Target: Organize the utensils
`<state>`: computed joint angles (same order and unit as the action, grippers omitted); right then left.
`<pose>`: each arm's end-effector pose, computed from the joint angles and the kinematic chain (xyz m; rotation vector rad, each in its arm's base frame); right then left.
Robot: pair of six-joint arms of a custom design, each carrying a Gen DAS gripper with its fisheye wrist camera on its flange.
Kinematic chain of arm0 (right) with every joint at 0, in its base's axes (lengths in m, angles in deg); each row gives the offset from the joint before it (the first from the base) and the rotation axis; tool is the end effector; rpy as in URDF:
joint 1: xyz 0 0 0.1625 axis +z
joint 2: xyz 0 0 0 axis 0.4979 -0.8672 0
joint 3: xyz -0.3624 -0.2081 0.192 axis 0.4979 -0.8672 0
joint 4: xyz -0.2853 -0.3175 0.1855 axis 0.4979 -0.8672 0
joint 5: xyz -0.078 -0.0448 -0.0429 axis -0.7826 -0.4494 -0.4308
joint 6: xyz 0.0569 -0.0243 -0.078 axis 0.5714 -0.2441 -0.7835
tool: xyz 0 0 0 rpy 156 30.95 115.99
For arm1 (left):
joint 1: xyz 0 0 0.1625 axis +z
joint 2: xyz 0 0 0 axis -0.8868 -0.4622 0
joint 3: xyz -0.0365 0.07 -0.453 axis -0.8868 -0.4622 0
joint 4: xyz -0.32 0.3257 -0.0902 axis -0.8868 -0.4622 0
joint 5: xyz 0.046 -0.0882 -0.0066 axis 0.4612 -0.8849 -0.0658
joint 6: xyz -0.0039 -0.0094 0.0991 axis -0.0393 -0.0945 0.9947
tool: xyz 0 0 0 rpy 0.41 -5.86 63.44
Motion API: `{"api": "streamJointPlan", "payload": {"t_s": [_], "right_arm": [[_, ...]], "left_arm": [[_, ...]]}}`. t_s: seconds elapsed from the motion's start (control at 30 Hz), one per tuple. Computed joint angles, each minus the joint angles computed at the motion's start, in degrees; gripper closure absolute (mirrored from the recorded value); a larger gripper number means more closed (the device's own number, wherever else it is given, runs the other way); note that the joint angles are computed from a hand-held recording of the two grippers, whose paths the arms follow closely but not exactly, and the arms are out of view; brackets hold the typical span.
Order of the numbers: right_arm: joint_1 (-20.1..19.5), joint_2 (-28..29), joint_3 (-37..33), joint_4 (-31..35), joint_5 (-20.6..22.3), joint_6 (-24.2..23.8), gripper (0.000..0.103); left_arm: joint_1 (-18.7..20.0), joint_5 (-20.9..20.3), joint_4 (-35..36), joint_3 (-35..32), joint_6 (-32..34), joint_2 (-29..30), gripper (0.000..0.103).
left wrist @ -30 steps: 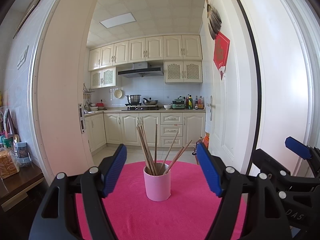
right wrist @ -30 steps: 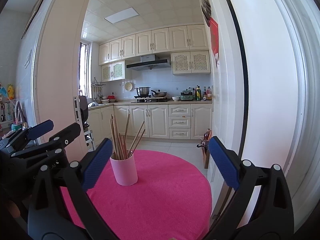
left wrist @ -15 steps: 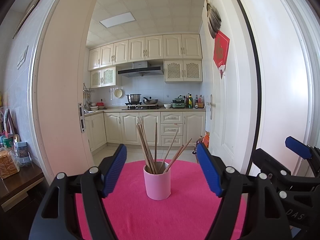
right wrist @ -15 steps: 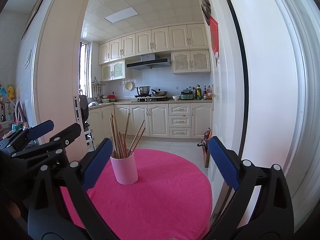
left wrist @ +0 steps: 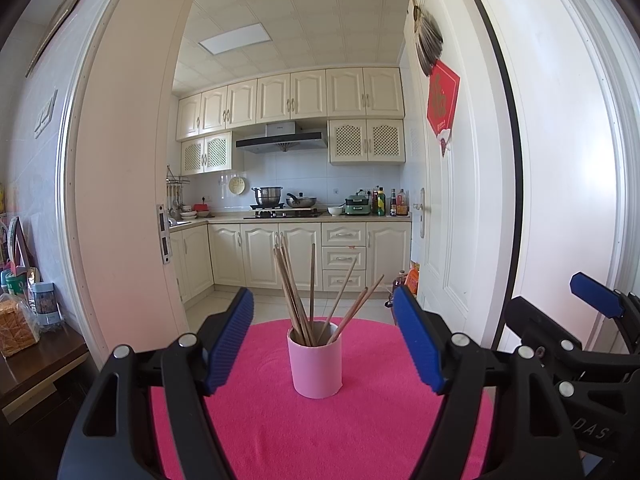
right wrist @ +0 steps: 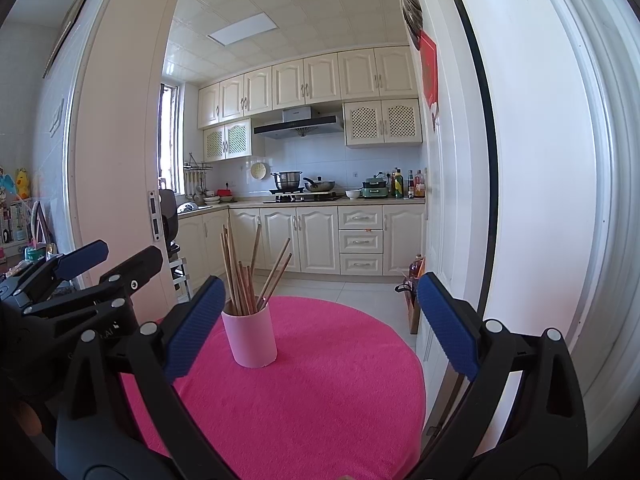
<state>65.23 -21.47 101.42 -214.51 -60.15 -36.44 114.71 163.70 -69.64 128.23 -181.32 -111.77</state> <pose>0.1377 -0.6109 0.2494 0.1251 -1.4984 1.7118 -0.3759 -0.7361 0.0568 1.4305 2.1982 -1.4269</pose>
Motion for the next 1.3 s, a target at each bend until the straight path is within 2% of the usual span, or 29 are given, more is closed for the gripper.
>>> {"api": "streamJointPlan", "payload": {"t_s": [1.3], "right_arm": [[-0.18,0.17,-0.27,0.73,0.09,0.6,0.008]], "left_arm": [[0.58,0.1,-0.23,0.2,0.49,0.24,0.032]]}}
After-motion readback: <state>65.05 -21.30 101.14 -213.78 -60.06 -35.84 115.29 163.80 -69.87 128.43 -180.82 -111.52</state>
